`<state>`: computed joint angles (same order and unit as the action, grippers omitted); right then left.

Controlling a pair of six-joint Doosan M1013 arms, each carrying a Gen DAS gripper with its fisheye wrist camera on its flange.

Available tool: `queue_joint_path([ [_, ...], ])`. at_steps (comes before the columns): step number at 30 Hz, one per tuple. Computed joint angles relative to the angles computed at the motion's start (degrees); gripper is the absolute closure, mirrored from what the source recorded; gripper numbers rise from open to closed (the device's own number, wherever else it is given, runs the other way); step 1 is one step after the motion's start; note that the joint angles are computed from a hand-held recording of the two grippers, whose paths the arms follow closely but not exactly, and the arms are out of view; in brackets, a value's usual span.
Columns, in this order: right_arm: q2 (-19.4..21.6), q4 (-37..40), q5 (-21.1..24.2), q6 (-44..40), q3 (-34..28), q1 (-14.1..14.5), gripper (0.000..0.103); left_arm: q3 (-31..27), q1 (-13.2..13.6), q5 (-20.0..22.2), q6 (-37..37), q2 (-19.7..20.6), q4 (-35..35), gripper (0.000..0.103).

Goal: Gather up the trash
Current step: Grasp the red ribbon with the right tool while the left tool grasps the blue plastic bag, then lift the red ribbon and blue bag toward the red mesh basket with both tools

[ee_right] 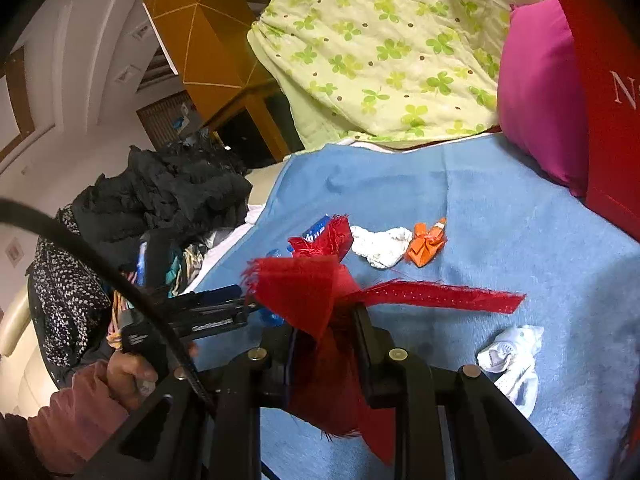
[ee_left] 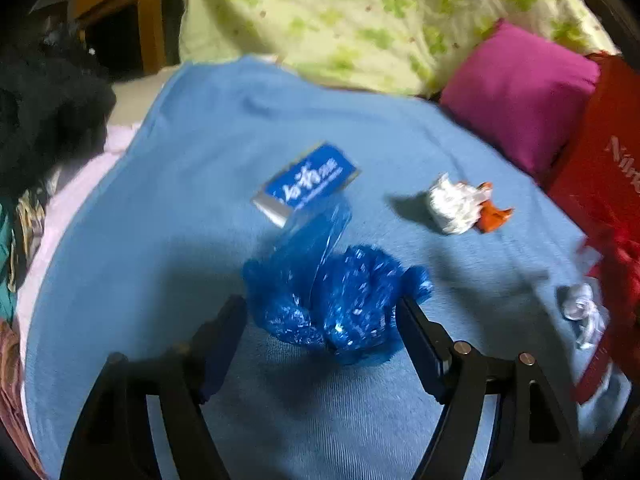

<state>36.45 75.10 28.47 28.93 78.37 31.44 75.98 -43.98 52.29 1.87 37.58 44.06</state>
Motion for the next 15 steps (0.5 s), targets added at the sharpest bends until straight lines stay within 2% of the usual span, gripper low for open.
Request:
queue_joint_path([
  [6, 0.1, -2.7, -0.4, 2.6, -0.2, 0.1, 0.077, -0.1, 1.2, -3.6, -4.2, 0.7, -1.3, 0.026],
  [7, 0.1, -2.5, -0.5, 2.3, -0.2, 0.1, 0.077, -0.1, 1.3, -4.1, -4.7, 0.9, -1.0, 0.029],
  [8, 0.0, -2.4, -0.7, 2.0, -0.1, 0.1, 0.077, -0.1, 1.3, -4.7, -5.0, 1.0, -0.8, 0.036],
  [10, -0.1, -2.1, -0.9, 1.5, 0.1, 0.1, 0.077, -0.4, 1.2, -5.0, -5.2, 1.5, 0.3, 0.041],
  [15, -0.6, -0.2, -1.6, -1.2, 0.7, 0.2, 0.077, -2.0, -0.1, -1.6, -3.9, 2.4, 3.3, 0.056],
])
